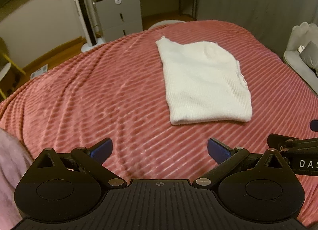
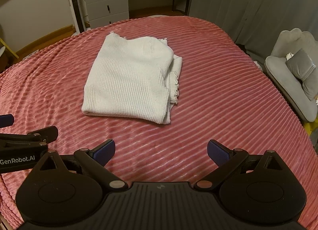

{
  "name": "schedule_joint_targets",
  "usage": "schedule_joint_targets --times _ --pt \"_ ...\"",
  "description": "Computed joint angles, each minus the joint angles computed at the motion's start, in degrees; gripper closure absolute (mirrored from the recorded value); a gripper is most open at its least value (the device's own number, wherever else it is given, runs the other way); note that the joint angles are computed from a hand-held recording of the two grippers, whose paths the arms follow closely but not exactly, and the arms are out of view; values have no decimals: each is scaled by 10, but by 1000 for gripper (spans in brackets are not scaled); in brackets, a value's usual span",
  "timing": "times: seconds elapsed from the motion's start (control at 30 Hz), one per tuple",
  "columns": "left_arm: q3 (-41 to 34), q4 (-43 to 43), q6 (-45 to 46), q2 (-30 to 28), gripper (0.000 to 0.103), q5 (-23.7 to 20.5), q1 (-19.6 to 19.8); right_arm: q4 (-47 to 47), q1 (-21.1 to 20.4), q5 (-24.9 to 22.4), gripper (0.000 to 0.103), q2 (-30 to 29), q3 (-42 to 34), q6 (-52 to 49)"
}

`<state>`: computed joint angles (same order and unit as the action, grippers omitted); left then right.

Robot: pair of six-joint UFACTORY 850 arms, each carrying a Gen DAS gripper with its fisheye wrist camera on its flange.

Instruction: Fold small clothes

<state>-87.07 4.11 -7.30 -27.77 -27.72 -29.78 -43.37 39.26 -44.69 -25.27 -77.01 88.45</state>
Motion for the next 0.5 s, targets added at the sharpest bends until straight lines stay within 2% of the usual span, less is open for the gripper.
schedule_joint_targets --times 0.5 --pt "2 -10 4 1 0 4 0 1 -1 1 4 2 2 -1"
